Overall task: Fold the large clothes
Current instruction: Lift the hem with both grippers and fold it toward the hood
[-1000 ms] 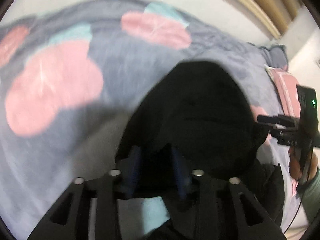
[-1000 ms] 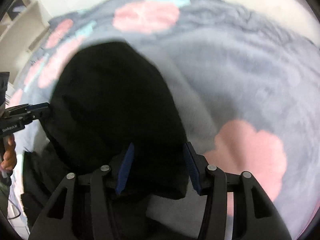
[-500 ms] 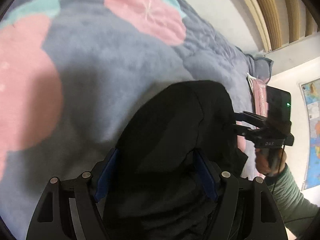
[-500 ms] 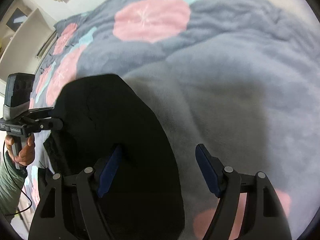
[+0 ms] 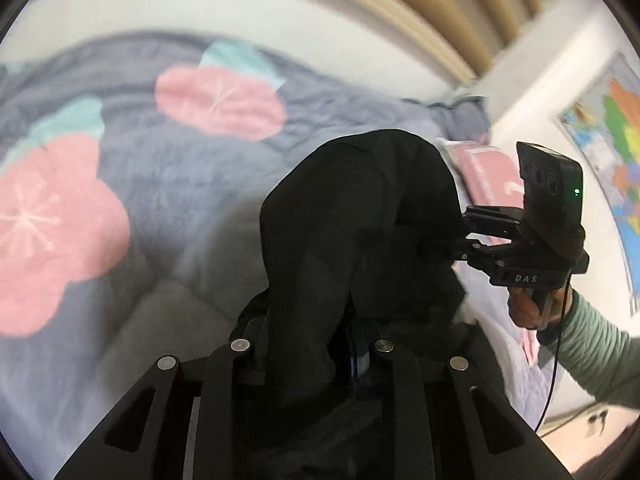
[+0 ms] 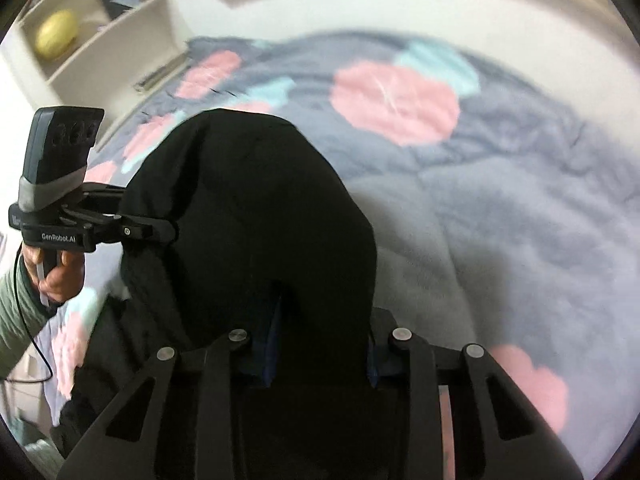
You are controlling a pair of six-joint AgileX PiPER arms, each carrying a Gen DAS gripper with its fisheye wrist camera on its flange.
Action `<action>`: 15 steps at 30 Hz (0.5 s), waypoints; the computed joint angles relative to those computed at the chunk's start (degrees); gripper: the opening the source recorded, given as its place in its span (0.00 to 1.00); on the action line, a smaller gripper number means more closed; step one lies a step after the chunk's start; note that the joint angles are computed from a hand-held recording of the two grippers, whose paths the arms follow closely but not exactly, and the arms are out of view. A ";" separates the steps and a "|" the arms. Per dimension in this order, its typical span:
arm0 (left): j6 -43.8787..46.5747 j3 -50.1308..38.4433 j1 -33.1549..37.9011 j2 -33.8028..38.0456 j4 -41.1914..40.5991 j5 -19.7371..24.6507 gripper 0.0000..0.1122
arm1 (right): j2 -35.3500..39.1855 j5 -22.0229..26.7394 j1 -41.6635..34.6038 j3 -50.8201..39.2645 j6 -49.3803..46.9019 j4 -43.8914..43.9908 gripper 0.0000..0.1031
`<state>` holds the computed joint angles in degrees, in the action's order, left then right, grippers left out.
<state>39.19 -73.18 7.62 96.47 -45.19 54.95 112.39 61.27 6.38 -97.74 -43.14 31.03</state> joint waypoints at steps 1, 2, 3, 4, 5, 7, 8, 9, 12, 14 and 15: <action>-0.25 2.08 -0.27 -3.62 0.48 0.38 0.22 | -3.57 -0.50 -0.31 3.32 -0.86 0.42 0.36; -0.75 4.94 -0.72 -8.60 1.28 0.93 0.22 | -8.62 -0.93 -0.87 8.05 -2.32 1.33 0.36; -1.05 6.90 -0.98 -12.07 1.87 1.51 0.22 | -12.61 -0.99 -1.15 11.48 -2.89 1.62 0.36; -2.20 8.30 -1.84 -15.13 2.87 1.91 0.22 | -16.47 -0.72 -1.45 14.52 -3.22 1.56 0.36; -3.26 10.19 -2.52 -18.85 4.05 2.74 0.22 | -19.59 -0.97 -1.21 17.17 -3.10 1.31 0.36; -5.53 13.70 -4.05 -25.47 6.38 4.48 0.22 | -27.67 -0.21 -1.72 23.63 -3.45 0.51 0.36; -6.80 15.54 -4.92 -28.76 7.49 5.62 0.22 | -31.36 0.57 -2.17 26.49 -3.54 -0.09 0.36; -8.60 17.30 -6.18 -31.80 8.63 6.44 0.22 | -34.67 1.68 -2.70 28.94 -3.48 -0.65 0.36; -12.35 23.33 -8.92 -41.06 10.15 9.59 0.22 | -43.66 4.48 -3.89 35.98 -2.95 -1.59 0.36; -20.17 28.42 -15.50 -48.04 14.60 9.15 0.22 | -50.66 6.59 -5.17 41.61 -2.92 -2.89 0.36; -24.70 30.79 -19.38 -50.58 16.69 8.53 0.22 | -54.32 7.90 -6.09 45.34 -2.65 -3.69 0.36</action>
